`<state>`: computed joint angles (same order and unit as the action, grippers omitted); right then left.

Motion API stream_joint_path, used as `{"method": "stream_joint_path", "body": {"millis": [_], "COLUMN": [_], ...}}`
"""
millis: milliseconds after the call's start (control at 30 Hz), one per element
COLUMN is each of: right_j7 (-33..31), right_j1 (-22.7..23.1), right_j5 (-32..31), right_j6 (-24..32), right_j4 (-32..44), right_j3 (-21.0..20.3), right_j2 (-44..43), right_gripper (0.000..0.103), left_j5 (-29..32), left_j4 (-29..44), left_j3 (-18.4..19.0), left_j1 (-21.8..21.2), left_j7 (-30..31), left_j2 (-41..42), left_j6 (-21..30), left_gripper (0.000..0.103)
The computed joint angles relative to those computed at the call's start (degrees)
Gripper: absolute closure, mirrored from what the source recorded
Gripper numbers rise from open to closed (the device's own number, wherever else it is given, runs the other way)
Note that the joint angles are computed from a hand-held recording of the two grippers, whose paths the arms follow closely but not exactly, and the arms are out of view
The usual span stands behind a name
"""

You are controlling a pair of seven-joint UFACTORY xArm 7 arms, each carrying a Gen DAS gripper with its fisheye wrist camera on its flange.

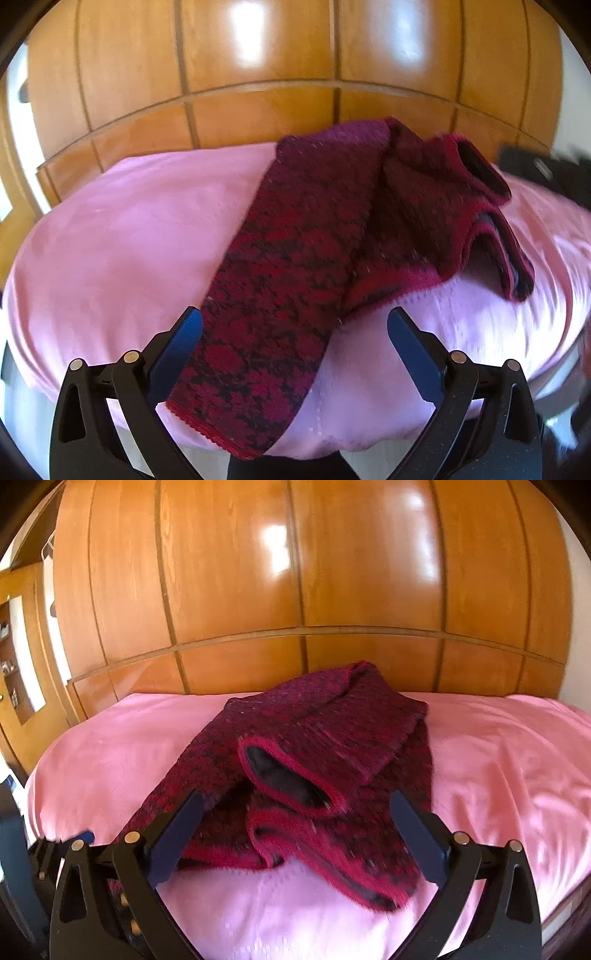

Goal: Fold small clothes

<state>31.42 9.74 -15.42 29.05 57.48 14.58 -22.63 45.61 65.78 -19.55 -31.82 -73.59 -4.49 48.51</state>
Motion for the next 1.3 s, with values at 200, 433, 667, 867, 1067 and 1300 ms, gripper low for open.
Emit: {"method": "stream_joint_path", "body": {"millis": [200, 433, 667, 867, 1067, 1300], "right_j7": [-3.17, -10.73, -10.34, -3.74, 3.02, 4.67], "right_j1": [1.38, 4.32, -0.67, -8.77, -12.55, -13.18], "right_j5": [-1.68, 5.54, 10.16, 0.95, -9.83, -13.91], "right_j6": [0.69, 2.81, 1.64, 3.51, 9.53, 20.02], "right_j4": [7.17, 11.03, 12.23, 17.2, 27.49, 43.71], "right_j3": [-0.5, -5.18, -9.01, -10.24, -13.53, -19.77], "right_j2": [9.95, 12.78, 9.59, 13.21, 22.45, 35.48], "right_gripper": [0.035, 0.086, 0.089, 0.091, 0.091, 0.091], "left_j5": [-1.98, -10.42, -9.26, -8.22, -5.38, -6.18], "left_j4": [-1.52, -9.95, -10.06, -7.15, 6.19, 27.09], "left_j3": [1.04, 3.84, 0.69, 1.66, 5.51, 13.64], "left_j1": [0.05, 2.78, 9.28, 16.83, 20.4, 18.91], "left_j7": [2.02, 5.53, 6.49, 7.32, 10.36, 14.84], "left_j2": [0.7, -4.8, -9.54, -10.11, -0.77, 14.78], "left_j6": [-0.65, -15.92, -18.73, -19.67, -12.72, -0.37], "left_gripper": [0.021, 0.093, 0.096, 0.096, 0.097, 0.097]}}
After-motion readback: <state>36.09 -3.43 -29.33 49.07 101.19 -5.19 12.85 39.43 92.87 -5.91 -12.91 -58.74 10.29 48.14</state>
